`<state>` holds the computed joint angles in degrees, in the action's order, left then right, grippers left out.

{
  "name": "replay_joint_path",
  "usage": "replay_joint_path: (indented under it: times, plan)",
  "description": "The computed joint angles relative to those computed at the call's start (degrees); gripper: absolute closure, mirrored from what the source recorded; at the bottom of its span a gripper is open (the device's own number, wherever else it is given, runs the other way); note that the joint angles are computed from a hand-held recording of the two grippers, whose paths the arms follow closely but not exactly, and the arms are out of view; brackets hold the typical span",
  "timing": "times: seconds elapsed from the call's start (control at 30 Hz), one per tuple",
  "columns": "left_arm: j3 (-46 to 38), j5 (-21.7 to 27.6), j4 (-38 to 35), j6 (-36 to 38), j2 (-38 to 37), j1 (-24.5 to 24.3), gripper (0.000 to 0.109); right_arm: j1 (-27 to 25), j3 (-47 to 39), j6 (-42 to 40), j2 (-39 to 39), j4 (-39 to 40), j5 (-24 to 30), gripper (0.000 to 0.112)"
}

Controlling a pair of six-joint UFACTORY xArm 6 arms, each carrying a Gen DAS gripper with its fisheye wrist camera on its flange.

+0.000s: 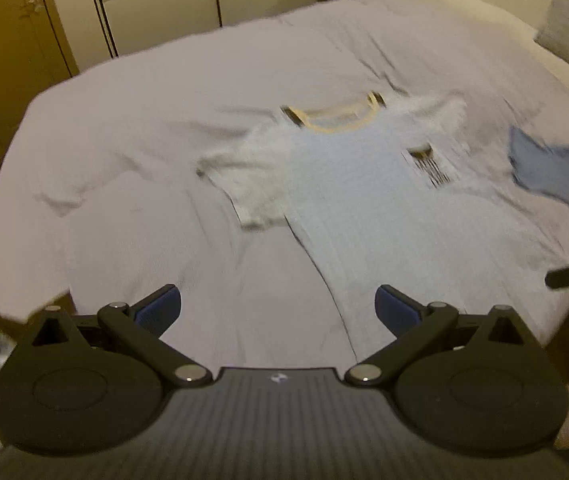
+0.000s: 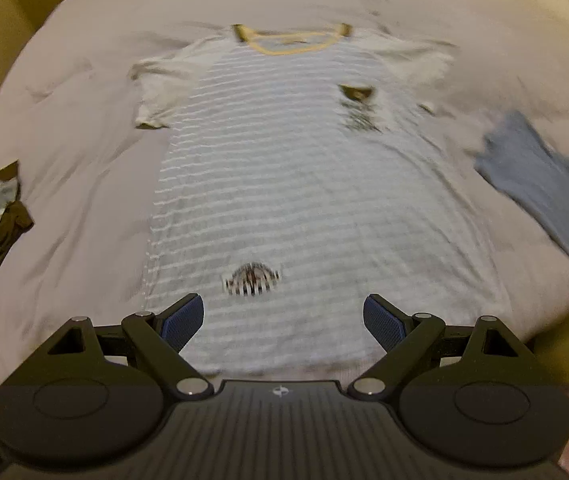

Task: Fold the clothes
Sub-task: 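Move both grippers to the shirt side edge below the sleeve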

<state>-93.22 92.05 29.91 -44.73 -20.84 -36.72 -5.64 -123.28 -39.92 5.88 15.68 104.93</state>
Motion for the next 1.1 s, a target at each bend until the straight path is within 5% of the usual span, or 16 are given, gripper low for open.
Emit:
replay_joint_path:
  times: [0.3,0.4,0.6,0.73,0.87,1.0,1.1]
  plan:
    - [13.98,-18.94,-4.39,23.01,-2.87,21.24,0.007,6.75,2.06,-14.07,3.56,10.52,-12.23,0.038]
    - [20.07,-28.4,-8.54,31.63,-3.48,28.02,0.007,11.39,10.0,-16.6,-0.14,11.38,-20.79,0.04]
    - [24.56,-44.26,-19.56,54.13,3.13,39.16,0.021,23.3,25.28,-17.59,-5.46,6.17,-37.46,0.061]
    - [16.73,-43.72,-27.86,67.39,13.97,43.41,0.062,29.39,33.11,-17.97,-6.18,2.9,-47.28,0.064]
    - [9.43,-45.49,-31.44,73.05,22.97,45.03,0.064,33.31,38.44,-18.04,-4.8,1.06,-56.08,0.068]
    - [4.04,-47.49,-34.28,77.26,29.4,45.74,0.051,35.6,39.32,-18.2,-0.55,1.49,-60.88,0.074]
    - [-1.35,-44.78,-36.5,81.82,34.82,46.61,0.054,37.13,38.53,-17.62,3.17,0.75,-64.09,0.078]
